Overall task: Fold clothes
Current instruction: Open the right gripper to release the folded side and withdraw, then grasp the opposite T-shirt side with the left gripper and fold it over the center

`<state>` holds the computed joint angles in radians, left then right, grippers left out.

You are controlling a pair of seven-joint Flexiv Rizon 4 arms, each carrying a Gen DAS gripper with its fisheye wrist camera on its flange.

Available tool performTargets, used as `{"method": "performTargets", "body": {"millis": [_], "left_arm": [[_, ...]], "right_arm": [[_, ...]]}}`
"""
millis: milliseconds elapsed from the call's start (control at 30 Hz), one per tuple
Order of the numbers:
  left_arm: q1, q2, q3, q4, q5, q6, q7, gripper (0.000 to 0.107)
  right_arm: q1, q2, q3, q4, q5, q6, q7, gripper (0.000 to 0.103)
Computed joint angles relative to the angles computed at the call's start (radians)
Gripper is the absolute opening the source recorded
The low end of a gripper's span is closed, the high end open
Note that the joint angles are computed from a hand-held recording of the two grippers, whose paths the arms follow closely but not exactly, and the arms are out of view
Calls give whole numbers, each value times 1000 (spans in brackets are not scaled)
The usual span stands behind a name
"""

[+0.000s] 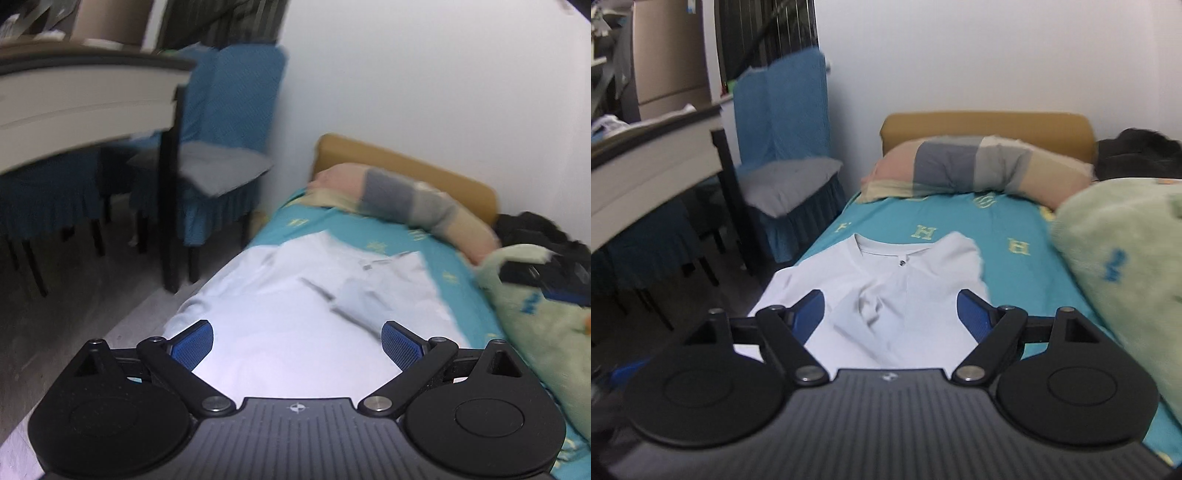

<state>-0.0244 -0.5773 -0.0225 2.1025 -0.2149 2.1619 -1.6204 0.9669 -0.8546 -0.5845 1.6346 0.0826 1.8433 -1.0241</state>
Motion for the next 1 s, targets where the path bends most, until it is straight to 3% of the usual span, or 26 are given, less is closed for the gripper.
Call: {"method": "performTargets", "body": {"millis": [67, 133, 200, 300, 433, 600, 767, 867, 1000], "left_arm": [[-27, 41, 12, 45, 3, 17, 15, 99], [16, 83, -32, 82, 75, 23, -12, 100], [18, 109, -41, 107, 113, 42, -22, 101], [-47, 122, -13, 130, 81, 60, 7, 101], [-109, 123, -4, 158, 17, 45, 21, 101], [-132, 122, -33, 160, -11, -38, -7, 99], [-145, 89, -102, 111, 16, -153, -54, 93], [-149, 52, -154, 57, 56, -229, -63, 84], [-261, -4, -117, -23, 46, -288, -37, 80]], "right_arm": [[99, 60, -69, 151, 56, 86, -46, 80], [188, 105, -123, 259, 135, 128, -84, 80], [226, 149, -119, 341, 197, 180, -113, 80], [220, 172, -62, 412, 271, 290, -141, 80], [165, 187, 10, 432, 291, 335, -185, 80], [45, 222, 107, 428, 290, 364, -215, 80], [-53, 265, 151, 437, 344, 329, -237, 80], [-105, 283, 176, 445, 403, 349, -243, 80], [-228, 315, 280, 474, 417, 429, -227, 80]]}}
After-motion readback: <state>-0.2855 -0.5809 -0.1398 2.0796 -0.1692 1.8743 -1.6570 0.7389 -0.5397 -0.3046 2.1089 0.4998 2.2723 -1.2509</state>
